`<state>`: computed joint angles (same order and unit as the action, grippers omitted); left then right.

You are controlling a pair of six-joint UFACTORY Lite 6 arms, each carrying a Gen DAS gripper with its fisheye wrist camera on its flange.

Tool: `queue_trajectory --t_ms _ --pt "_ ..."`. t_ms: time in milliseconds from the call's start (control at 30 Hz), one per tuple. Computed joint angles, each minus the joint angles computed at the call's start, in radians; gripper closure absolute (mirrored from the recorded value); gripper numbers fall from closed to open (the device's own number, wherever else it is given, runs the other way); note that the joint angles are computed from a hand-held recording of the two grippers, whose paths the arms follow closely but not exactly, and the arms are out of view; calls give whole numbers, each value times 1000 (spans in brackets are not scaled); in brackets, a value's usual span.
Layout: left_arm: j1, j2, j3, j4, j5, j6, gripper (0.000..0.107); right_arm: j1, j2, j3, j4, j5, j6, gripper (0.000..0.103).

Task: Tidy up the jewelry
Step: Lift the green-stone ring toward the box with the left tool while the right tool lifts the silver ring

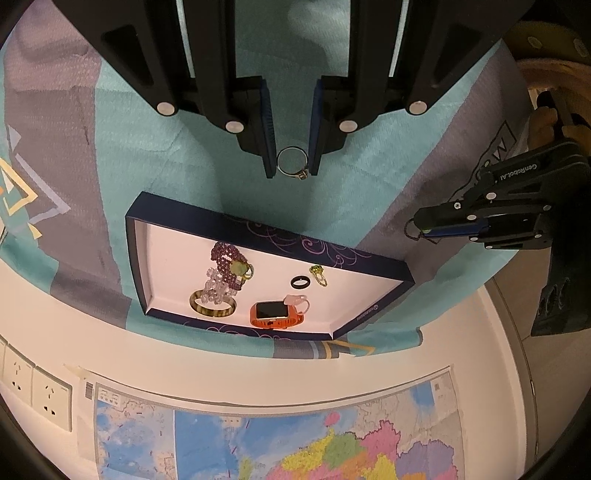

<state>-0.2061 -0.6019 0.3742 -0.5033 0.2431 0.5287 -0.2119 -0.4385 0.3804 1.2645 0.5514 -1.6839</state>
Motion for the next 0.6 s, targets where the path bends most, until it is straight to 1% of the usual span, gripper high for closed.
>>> queue_trajectory --t_ms 200,600 --pt "-9 -4 14 10 3 -17 94 -5 5 10 5 14 -1 87" --pt "-5 1 36 -30 7 23 94 1 13 22 23 13 -13 87"
